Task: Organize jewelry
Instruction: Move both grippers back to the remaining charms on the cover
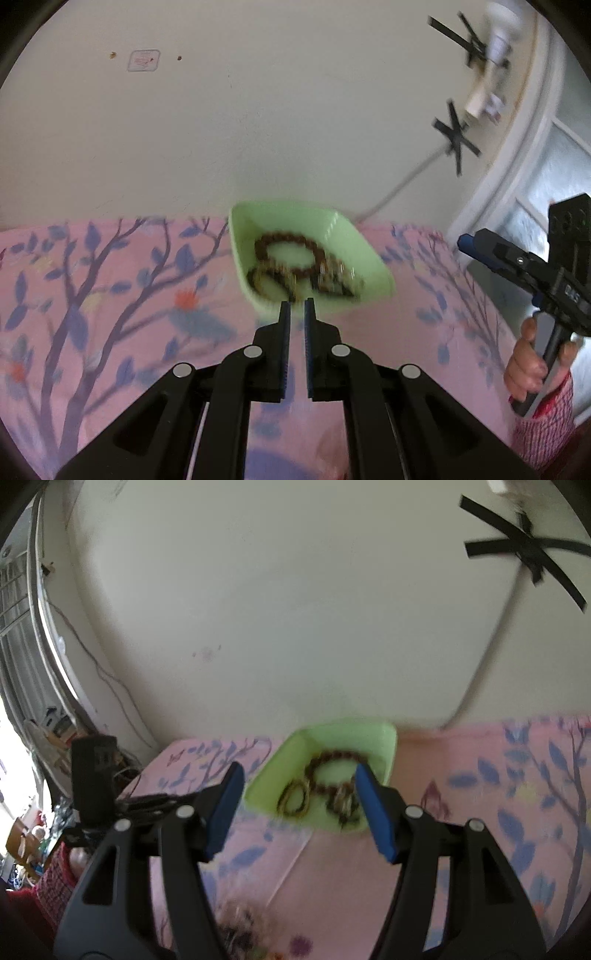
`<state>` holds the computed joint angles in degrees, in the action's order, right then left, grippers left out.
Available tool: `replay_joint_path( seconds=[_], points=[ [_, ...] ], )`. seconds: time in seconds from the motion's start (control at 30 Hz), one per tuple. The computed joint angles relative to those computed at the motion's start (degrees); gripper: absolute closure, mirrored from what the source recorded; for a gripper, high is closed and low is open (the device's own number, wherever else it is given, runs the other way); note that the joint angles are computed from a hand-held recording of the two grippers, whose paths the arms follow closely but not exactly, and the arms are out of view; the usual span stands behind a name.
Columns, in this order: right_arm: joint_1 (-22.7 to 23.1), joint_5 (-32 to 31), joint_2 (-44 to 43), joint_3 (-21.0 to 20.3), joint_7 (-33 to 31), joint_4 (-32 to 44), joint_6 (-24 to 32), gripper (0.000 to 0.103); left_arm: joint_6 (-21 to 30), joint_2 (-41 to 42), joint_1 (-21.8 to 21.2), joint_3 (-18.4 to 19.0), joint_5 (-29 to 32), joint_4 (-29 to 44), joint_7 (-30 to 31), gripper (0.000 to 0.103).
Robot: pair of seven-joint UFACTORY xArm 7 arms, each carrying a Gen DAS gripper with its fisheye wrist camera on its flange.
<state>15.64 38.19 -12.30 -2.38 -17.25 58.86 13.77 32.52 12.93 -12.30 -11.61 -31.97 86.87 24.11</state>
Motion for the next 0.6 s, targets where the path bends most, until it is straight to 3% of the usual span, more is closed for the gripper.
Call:
replay_joint_path(
  seconds=[0.17, 0.23, 0.43, 0.6],
  points=[
    [-1.28, -7.20, -7.24, 3.88, 7.50, -11.58, -1.01, 0.046, 1.98, -10.10, 0.82, 1.01, -5.83, -13.00, 6.61, 0.095],
    [0.00, -8.46, -9.90, 3.36, 9.38, -15.22, -0.76, 0.049, 2.78, -13.35, 0.02, 2.14, -7.60, -17.15, 8.93, 0.095],
    [2.99, -11.83, -15.15, 2.62, 14.40, -22.69, -0.29, 0.053, 6.28, -18.08, -2.91, 4.71, -10.55, -23.09, 12.40, 0.095],
    [5.91, -13.70, -16.24, 0.78, 15.21, -23.70, 1.52, 0.053, 6.19, -19.20, -4.66, 5.41, -13.53, -25.55, 13.78, 0.093]
  ],
)
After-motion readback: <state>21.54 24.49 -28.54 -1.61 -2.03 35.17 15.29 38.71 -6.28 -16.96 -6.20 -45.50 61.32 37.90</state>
